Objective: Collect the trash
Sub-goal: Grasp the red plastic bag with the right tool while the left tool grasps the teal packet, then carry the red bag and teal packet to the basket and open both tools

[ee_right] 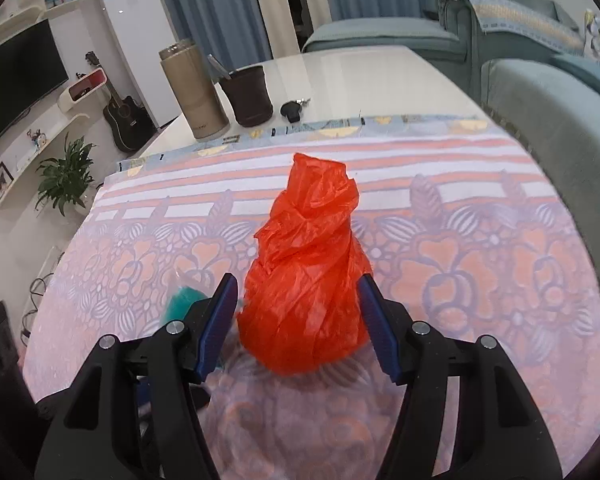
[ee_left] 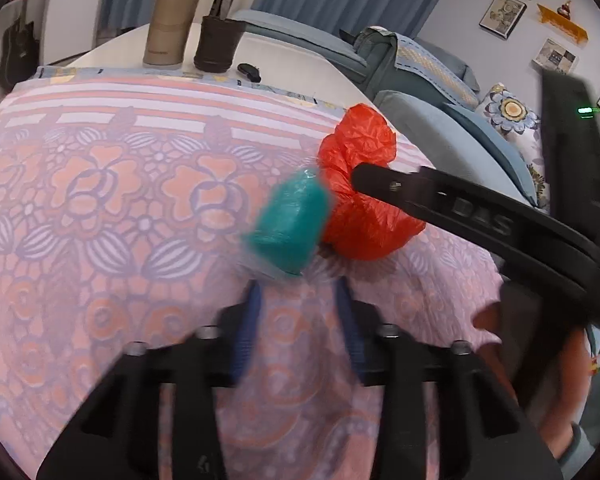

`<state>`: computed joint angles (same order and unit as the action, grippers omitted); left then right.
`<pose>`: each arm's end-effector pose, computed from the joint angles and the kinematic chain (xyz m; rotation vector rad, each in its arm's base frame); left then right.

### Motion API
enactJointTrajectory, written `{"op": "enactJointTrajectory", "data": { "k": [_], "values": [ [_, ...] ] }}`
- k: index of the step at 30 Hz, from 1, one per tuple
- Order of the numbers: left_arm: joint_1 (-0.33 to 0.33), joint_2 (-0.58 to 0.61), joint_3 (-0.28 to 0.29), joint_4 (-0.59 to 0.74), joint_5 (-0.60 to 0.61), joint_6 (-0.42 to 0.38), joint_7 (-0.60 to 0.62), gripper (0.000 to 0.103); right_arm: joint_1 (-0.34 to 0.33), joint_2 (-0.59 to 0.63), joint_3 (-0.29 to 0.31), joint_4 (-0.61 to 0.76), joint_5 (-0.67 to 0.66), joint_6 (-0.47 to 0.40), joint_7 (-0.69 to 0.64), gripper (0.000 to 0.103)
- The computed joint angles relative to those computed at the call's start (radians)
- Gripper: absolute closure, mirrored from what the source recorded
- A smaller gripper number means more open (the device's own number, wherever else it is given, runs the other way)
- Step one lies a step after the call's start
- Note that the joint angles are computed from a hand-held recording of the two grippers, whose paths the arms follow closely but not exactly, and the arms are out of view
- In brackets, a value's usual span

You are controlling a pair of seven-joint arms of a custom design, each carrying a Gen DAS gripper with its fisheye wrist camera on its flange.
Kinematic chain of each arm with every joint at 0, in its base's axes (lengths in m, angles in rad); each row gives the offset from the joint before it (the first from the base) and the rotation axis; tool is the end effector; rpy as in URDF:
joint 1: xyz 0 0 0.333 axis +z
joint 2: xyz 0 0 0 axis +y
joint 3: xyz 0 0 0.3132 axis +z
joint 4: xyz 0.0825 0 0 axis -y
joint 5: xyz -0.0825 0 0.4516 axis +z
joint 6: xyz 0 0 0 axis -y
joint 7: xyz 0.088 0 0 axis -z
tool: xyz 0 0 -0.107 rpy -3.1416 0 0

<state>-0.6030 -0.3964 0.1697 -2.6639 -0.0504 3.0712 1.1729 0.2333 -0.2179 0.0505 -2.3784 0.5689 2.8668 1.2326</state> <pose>0.4487 -0.2044 0.4133 -1.9527 1.8988 -1.1154 0.5512 0.1301 0.4426 -1.8141 1.5907 -0.3429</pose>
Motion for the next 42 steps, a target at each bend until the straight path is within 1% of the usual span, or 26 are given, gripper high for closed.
{"op": "enactJointTrajectory", "data": {
  "k": [2, 3, 4, 5, 7, 9, 10, 11, 12, 13, 15, 16, 17, 18, 20, 21, 22, 23, 24, 25, 29, 31, 35, 36, 40, 42],
  "values": [
    [-0.011, -0.025, 0.021, -0.012, 0.003, -0.020, 0.033, 0.057, 0.000, 0.030, -0.008, 0.029, 0.008, -0.037, -0.001, 0.045],
    [0.020, -0.030, -0.008, -0.014, 0.001, -0.028, 0.044, 0.055, 0.000, 0.039, -0.010, 0.037, 0.013, -0.045, -0.003, 0.054],
    [0.085, -0.031, -0.061, -0.013, 0.056, -0.035, 0.000, 0.048, 0.007, 0.045, -0.017, 0.043, 0.034, -0.055, -0.026, 0.061],
    [0.128, -0.020, -0.095, -0.002, 0.081, -0.037, -0.025, 0.041, 0.011, 0.049, -0.021, 0.047, 0.052, -0.066, -0.048, 0.062],
    [0.172, 0.001, -0.115, 0.023, 0.111, -0.047, -0.048, 0.039, 0.017, 0.041, -0.024, 0.034, 0.083, -0.053, -0.084, 0.070],
    [0.237, 0.024, -0.158, 0.047, 0.151, -0.043, -0.091, 0.039, 0.027, 0.027, -0.032, 0.012, 0.134, -0.031, -0.136, 0.072],
    [0.247, 0.032, -0.159, 0.057, 0.162, -0.045, -0.096, 0.037, 0.035, 0.022, -0.040, 0.004, 0.171, -0.025, -0.165, 0.073],
    [0.222, 0.043, -0.129, 0.068, 0.157, -0.050, -0.078, 0.032, 0.045, 0.017, -0.054, 0.002, 0.225, -0.028, -0.199, 0.073],
    [0.162, 0.059, -0.071, 0.086, 0.105, -0.059, -0.013, 0.031, 0.047, 0.012, -0.058, -0.002, 0.258, -0.019, -0.218, 0.074],
    [0.134, 0.078, -0.047, 0.106, 0.058, -0.073, 0.033, 0.031, 0.047, 0.009, -0.059, -0.004, 0.279, -0.011, -0.228, 0.074],
    [0.131, 0.104, -0.050, 0.129, 0.026, -0.066, 0.058, 0.031, 0.043, 0.005, -0.062, -0.007, 0.313, -0.008, -0.235, 0.074],
    [0.112, 0.122, -0.041, 0.148, -0.017, -0.068, 0.100, 0.032, 0.043, 0.002, -0.062, -0.010, 0.325, -0.004, -0.243, 0.074],
    [0.127, 0.136, -0.060, 0.163, -0.015, -0.078, 0.093, 0.034, 0.040, -0.004, -0.059, -0.016, 0.327, 0.002, -0.243, 0.074],
    [0.164, 0.151, -0.099, 0.180, 0.005, -0.093, 0.069, 0.037, 0.033, -0.013, -0.053, -0.025, 0.315, 0.012, -0.232, 0.075],
    [0.230, 0.190, -0.172, 0.230, 0.059, -0.160, 0.019, 0.053, 0.025, -0.031, -0.051, -0.041, 0.300, 0.017, -0.221, 0.075],
    [0.262, 0.205, -0.207, 0.249, 0.094, -0.192, -0.014, 0.054, 0.020, -0.047, -0.051, -0.054, 0.290, 0.020, -0.216, 0.075],
    [0.320, 0.209, -0.263, 0.254, 0.193, -0.192, -0.100, 0.057, 0.011, -0.068, -0.049, -0.070, 0.272, 0.025, -0.205, 0.075],
    [0.351, 0.213, -0.294, 0.262, 0.250, -0.201, -0.146, 0.059, 0.006, -0.082, -0.049, -0.081, 0.261, 0.027, -0.197, 0.075],
    [0.368, 0.216, -0.312, 0.267, 0.284, -0.208, -0.174, 0.060, 0.003, -0.105, -0.055, -0.099, 0.257, 0.025, -0.195, 0.075],
    [0.375, 0.213, -0.322, 0.266, 0.303, -0.206, -0.192, 0.064, 0.001, -0.130, -0.062, -0.117, 0.256, 0.024, -0.196, 0.075],
    [0.327, 0.174, -0.299, 0.228, 0.225, -0.156, -0.132, 0.067, -0.033, -0.247, -0.063, -0.210, 0.206, 0.039, -0.163, 0.075],
    [0.264, 0.131, -0.266, 0.190, 0.149, -0.115, -0.076, 0.067, -0.069, -0.323, -0.053, -0.269, 0.167, 0.041, -0.130, 0.075],
    [0.144, 0.076, -0.229, 0.177, 0.076, -0.086, -0.022, 0.067, -0.153, -0.476, -0.034, -0.369, 0.085, 0.029, -0.070, 0.075],
    [0.114, 0.066, -0.229, 0.184, 0.067, -0.088, -0.011, 0.067, -0.184, -0.525, -0.027, -0.397, 0.059, 0.022, -0.052, 0.075],
    [0.084, 0.068, -0.298, 0.240, 0.121, -0.103, -0.040, 0.067, -0.307, -0.690, -0.010, -0.478, -0.035, -0.023, 0.009, 0.075],
    [0.040, 0.084, -0.310, 0.278, 0.115, -0.110, -0.035, 0.067, -0.359, -0.762, -0.026, -0.509, -0.070, -0.051, 0.023, 0.075]
  ]
}}
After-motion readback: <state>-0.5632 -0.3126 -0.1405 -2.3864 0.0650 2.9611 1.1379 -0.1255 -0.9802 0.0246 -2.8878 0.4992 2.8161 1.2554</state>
